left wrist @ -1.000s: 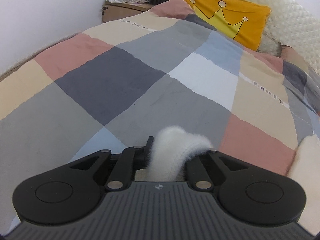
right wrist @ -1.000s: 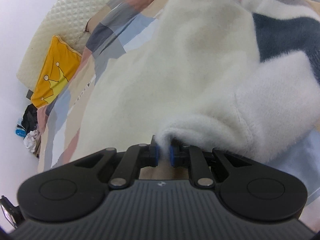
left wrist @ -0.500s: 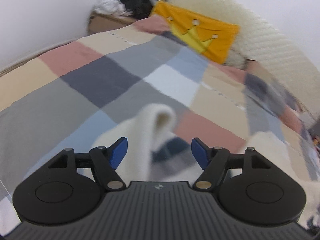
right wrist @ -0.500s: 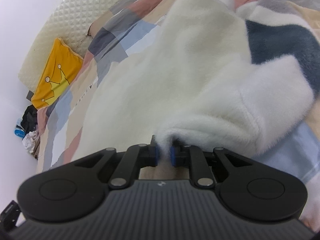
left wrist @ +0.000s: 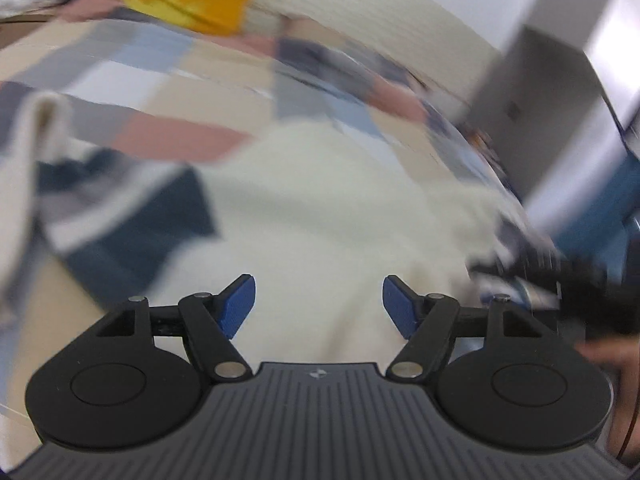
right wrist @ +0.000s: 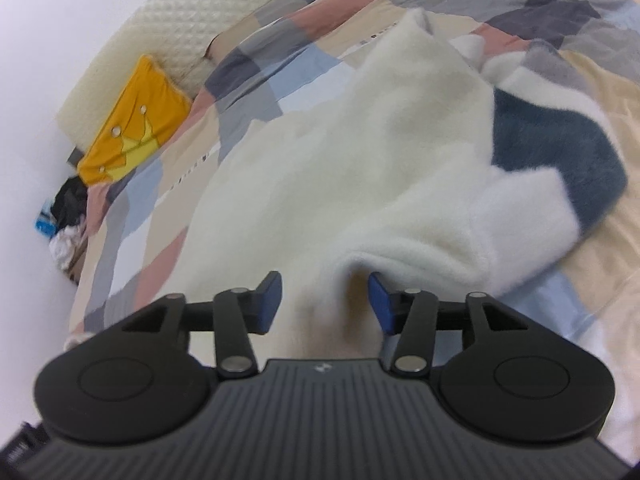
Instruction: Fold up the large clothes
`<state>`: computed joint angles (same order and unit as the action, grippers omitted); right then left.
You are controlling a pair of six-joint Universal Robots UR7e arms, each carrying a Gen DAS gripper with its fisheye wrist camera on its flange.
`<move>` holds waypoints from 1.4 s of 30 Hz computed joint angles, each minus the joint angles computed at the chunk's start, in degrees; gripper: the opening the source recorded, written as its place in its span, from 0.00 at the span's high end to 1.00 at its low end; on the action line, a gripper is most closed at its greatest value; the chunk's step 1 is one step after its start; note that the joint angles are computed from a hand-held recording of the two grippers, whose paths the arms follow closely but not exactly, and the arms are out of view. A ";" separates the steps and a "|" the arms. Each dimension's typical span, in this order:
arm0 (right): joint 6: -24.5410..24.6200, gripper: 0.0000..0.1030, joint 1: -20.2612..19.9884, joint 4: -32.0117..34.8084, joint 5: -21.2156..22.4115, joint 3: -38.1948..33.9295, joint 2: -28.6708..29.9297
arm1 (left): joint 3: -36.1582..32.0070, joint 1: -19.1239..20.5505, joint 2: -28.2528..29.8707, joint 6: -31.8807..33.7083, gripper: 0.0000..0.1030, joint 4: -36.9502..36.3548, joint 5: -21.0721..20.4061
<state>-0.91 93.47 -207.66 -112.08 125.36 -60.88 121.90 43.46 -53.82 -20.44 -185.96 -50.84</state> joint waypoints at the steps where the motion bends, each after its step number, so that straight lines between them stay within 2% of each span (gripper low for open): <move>1: 0.03 0.40 0.17 0.41 -0.25 0.46 -0.88 | -0.08 -0.17 0.87 0.51 0.27 0.47 -1.61; 3: -0.69 0.40 0.89 1.38 -1.24 0.87 -2.11 | -0.78 -0.63 2.63 1.36 0.27 2.63 -3.58; 6: -4.38 0.40 2.15 0.95 -2.72 1.52 -3.03 | -1.12 -1.49 5.04 1.81 0.28 4.50 -3.86; 9: -5.63 0.40 2.49 0.41 -2.83 2.01 -2.82 | -2.05 -1.21 6.80 2.97 0.28 5.79 -5.01; 15: -6.79 0.40 2.96 -1.06 -4.34 0.63 -0.34 | -2.45 -2.75 11.05 9.16 0.29 5.45 0.97; 18: -6.25 0.40 2.57 -0.49 -4.33 0.01 0.05 | -3.05 -3.80 13.80 13.18 0.32 5.07 5.56; 21: -5.14 0.40 1.73 -0.74 -3.54 -0.32 0.51 | -3.39 -4.52 16.02 14.44 0.48 3.80 9.94; 23: -4.90 0.40 1.34 -1.50 -3.01 -0.37 1.00 | -4.22 -3.79 16.50 13.73 0.58 3.06 10.15; 25: -4.89 0.40 1.04 -2.83 -2.68 -0.52 1.77 | -4.46 -2.87 15.99 12.36 0.82 1.90 10.29; 27: -5.04 0.40 0.56 -4.46 -1.43 -0.49 2.45 | -4.45 -1.77 14.80 9.92 0.88 0.17 9.81; 30: -6.50 0.40 -0.07 -5.97 1.20 -0.49 3.07 | -3.84 -0.01 12.26 8.86 0.90 -4.96 7.66; 33: -7.47 0.40 -0.98 -6.18 4.86 -0.15 3.07 | -4.04 1.81 9.45 7.43 0.90 -5.94 4.57; 37: -9.52 0.40 -1.95 -4.52 11.24 0.73 2.24 | -4.58 4.04 6.46 3.91 0.90 -3.73 0.57; 42: -17.94 0.40 0.54 -4.52 9.82 -0.23 4.38 | -4.34 4.81 5.48 2.07 0.91 -3.33 -1.53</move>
